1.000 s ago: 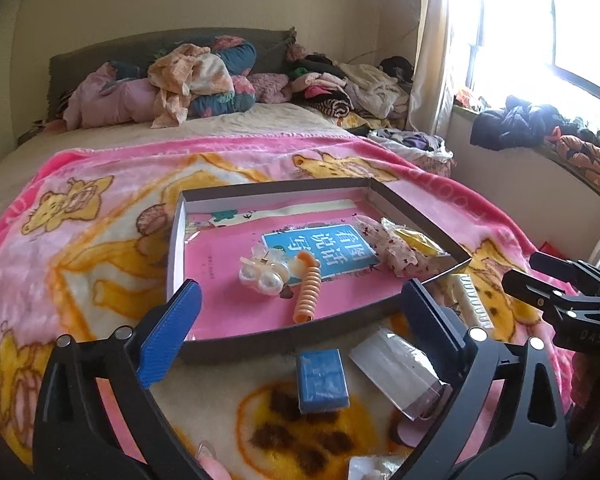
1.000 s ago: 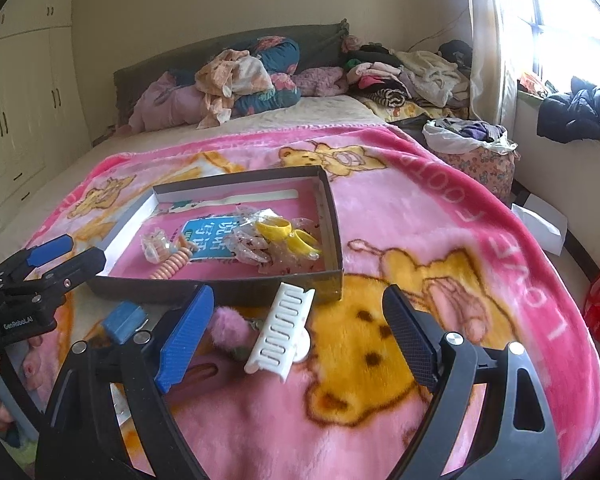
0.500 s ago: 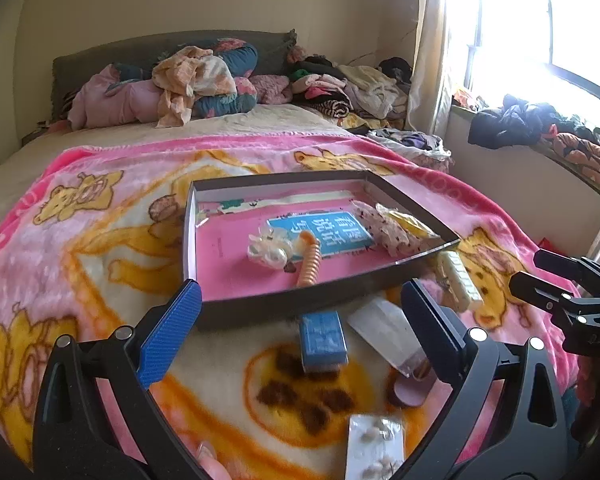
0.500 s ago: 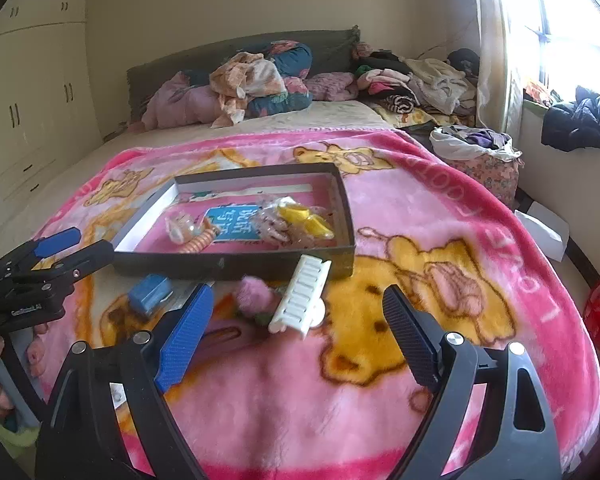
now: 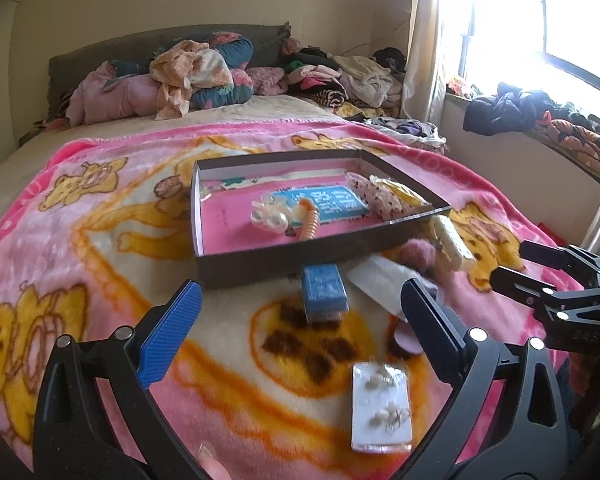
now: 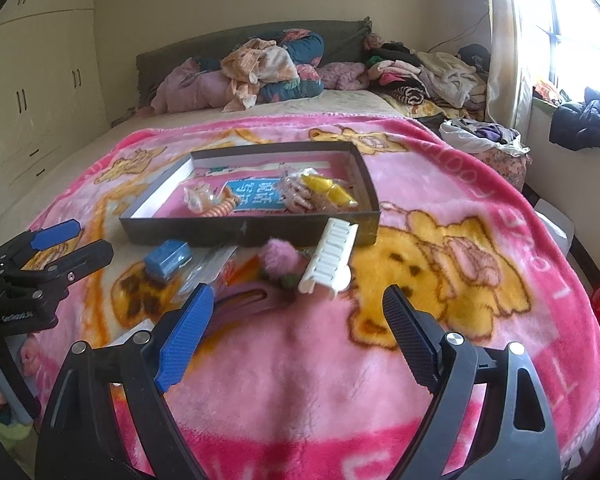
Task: Organize jewelry
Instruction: 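Withdraw both tools from the box toward the earring card, then grasp the earring card with the left tool while the right tool grasps the maroon hair clip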
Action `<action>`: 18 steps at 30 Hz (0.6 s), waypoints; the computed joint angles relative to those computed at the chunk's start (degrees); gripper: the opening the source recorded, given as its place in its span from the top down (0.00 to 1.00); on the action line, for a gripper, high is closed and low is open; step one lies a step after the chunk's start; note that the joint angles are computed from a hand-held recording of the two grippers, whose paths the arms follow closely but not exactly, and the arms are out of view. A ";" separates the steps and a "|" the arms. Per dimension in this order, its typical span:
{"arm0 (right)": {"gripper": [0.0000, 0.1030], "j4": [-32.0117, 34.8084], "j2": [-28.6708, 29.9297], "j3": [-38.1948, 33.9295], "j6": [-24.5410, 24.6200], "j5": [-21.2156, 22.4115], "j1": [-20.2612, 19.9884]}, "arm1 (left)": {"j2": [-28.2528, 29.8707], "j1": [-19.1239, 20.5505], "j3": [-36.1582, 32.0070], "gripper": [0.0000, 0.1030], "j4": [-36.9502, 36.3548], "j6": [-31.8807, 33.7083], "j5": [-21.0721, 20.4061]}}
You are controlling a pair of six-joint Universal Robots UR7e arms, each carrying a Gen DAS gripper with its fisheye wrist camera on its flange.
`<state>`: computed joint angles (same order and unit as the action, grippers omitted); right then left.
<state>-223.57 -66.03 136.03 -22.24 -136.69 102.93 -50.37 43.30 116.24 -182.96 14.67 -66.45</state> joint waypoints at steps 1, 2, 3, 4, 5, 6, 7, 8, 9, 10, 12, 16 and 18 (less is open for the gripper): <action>0.18 0.12 0.30 -0.01 0.24 -0.13 0.03 | -0.34 0.07 0.48 0.11 0.20 0.00 -0.22; 0.18 0.42 0.56 -0.05 0.58 -0.05 0.05 | -0.58 0.12 0.82 0.11 0.39 0.10 -0.43; 0.18 0.37 0.76 -0.01 0.64 0.06 0.06 | -0.78 0.09 1.24 0.11 0.49 0.18 -0.46; 0.18 0.25 1.13 -0.01 0.41 -0.03 0.07 | -1.04 0.12 1.65 0.11 0.77 0.27 -0.52; 0.18 0.00 1.66 -0.15 0.05 -0.44 0.12 | -1.26 0.15 1.95 0.11 1.13 0.28 -0.72; 0.18 -0.08 1.87 -0.15 -0.07 -0.54 0.11 | -1.55 0.23 2.39 0.11 1.53 0.26 -0.89; 0.18 0.16 1.97 -0.08 0.17 -0.50 -0.03 | -1.75 0.26 2.71 0.11 1.67 0.28 -0.94; 0.18 0.43 2.07 -0.06 0.57 -0.47 -0.13 | -1.93 0.41 3.09 0.11 1.66 0.47 -1.14; 0.18 0.69 2.11 0.00 1.00 -0.41 -0.26 | -2.13 0.48 3.45 0.11 1.81 0.51 -1.30; 0.18 0.86 2.18 0.08 1.50 -0.32 -0.38 | -2.37 0.57 3.84 0.11 2.15 0.50 -1.49; 0.18 1.26 2.27 0.25 2.55 0.19 -0.68 | -2.72 0.75 4.37 0.11 2.67 0.57 -1.97; 0.19 1.55 2.69 0.37 3.37 0.67 -1.11 | -3.05 0.67 5.62 0.11 3.50 1.13 -2.80; 0.19 2.27 2.57 0.51 4.41 1.52 -1.53 | -3.03 0.65 5.96 0.11 3.86 1.26 -3.22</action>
